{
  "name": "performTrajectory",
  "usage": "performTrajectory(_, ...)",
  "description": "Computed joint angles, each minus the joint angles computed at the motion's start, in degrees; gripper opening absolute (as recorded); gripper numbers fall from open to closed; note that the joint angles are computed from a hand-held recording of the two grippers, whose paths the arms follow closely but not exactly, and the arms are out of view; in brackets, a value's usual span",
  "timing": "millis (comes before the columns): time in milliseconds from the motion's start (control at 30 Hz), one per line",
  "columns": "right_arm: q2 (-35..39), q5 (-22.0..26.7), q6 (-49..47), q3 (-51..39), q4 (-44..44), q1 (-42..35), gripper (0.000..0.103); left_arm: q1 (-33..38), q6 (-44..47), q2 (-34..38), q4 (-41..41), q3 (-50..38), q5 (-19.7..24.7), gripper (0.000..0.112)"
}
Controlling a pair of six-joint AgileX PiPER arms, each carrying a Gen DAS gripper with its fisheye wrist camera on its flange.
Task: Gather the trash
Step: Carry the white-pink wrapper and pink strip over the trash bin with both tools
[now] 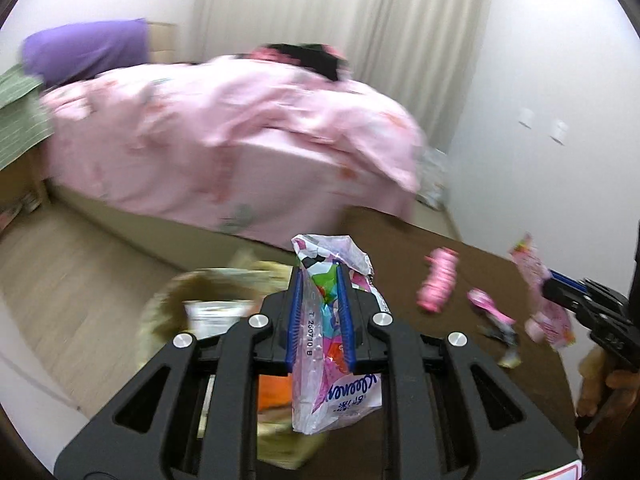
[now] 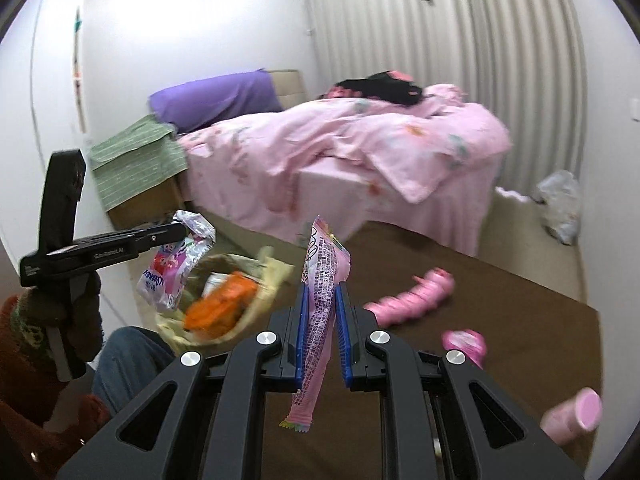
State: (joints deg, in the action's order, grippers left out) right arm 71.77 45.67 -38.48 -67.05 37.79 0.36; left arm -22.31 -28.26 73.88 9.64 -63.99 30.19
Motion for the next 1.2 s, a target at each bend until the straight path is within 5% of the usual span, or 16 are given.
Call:
performTrajectory(300,20.13,-2.67,9.97,-15.78,-7.14,18.76,0.014,20.69,28.44,-0.72,-31.57,10.91,-6.32,0.016)
performTrajectory(600,43.37,6.17,19.91,-36.03,-15.48,26.52,0.014,26.09,50.13,8.48,-51.78,11.91,-8.60,0.016)
performTrajectory(867,52.81,14.94,22.43,-46.49,-20.20,28.16,0.014,23.61,54.48,13.91,-52.91,12.10,-8.41,0.016)
performTrajectory(1200,50.33,11.48,19.79,-40.94,-19.38,28.05,0.014,23.62,53.56,14.05,-51.80,13.38,-7.84,0.016)
